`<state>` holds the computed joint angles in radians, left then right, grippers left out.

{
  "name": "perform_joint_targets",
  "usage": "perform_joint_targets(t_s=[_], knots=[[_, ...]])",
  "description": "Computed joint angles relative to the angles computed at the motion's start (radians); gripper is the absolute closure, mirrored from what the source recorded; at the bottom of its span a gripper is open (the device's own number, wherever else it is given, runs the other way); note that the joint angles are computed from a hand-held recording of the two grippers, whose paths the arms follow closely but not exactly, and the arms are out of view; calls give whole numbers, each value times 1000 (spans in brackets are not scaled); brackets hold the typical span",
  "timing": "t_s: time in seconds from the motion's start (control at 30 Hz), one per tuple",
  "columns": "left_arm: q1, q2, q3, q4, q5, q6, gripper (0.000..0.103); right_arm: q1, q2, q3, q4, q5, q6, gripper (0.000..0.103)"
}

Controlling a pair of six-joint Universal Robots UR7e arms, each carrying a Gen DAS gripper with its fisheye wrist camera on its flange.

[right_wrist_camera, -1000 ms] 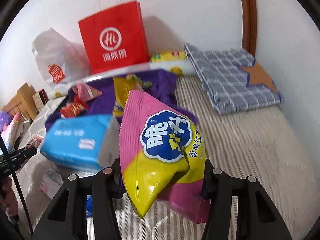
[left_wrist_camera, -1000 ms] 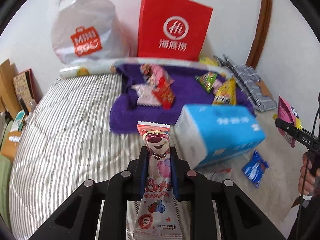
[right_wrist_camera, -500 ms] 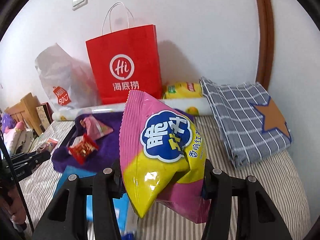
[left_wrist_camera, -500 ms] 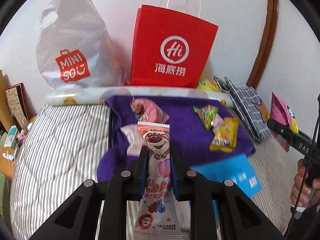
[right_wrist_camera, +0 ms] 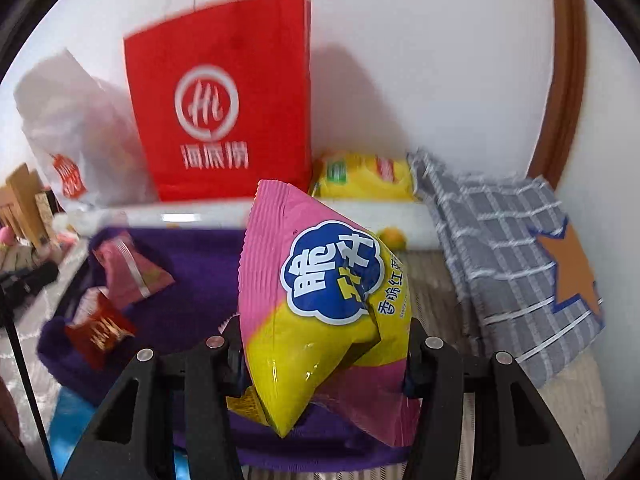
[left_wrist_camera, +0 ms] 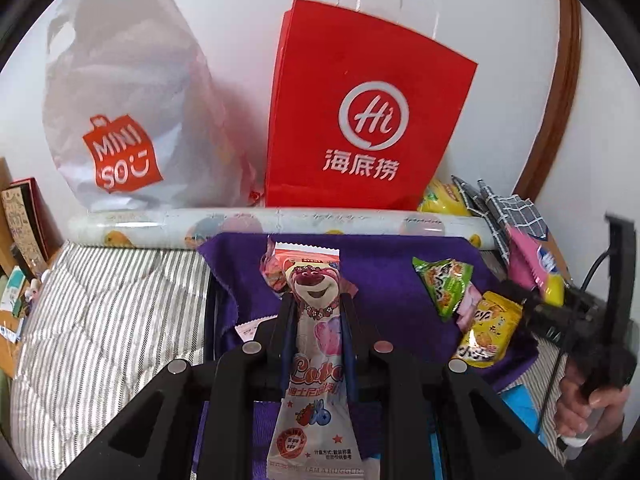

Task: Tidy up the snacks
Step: 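Lift both held packets and carry them over the purple towel, then lower both packets onto the purple towel and open both grippers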

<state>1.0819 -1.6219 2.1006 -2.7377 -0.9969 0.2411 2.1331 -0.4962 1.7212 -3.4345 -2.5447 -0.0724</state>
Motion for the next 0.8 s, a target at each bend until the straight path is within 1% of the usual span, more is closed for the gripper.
perform_joint_targets(t_s=[0.03, 0.07, 0.13, 0.23, 0.27, 0.37, 0.43, 0.5, 0.67, 0.8], knots=[[6, 1, 5, -2, 1, 1, 84, -4, 9, 0, -1, -3, -6, 51], [10, 1, 7, 3, 0, -1, 84, -7, 10, 6, 7, 13, -12, 51], [16, 1, 11, 7, -8, 6, 84, -15, -3, 32, 0, 93, -22, 51], [21, 3, 18, -3, 5, 4, 84, -14, -5, 43, -22, 133, -31, 51], [26, 2, 16, 5, -6, 2, 84, -16, -8, 49, -28, 148, -29, 51], [41, 2, 10, 20, -30, -20, 84, -29, -30, 71, -13, 215, 12, 51], [48, -2, 8, 28, -50, -28, 84, -28, -28, 69, -7, 212, 5, 51], [47, -5, 14, 19, -50, -24, 84, -28, -24, 70, -20, 204, -3, 51], [41, -3, 27, 8, -36, -15, 83, -40, -44, 99, -43, 286, 9, 49], [39, -2, 29, 9, -39, -9, 83, -40, -37, 97, -64, 298, -1, 49]])
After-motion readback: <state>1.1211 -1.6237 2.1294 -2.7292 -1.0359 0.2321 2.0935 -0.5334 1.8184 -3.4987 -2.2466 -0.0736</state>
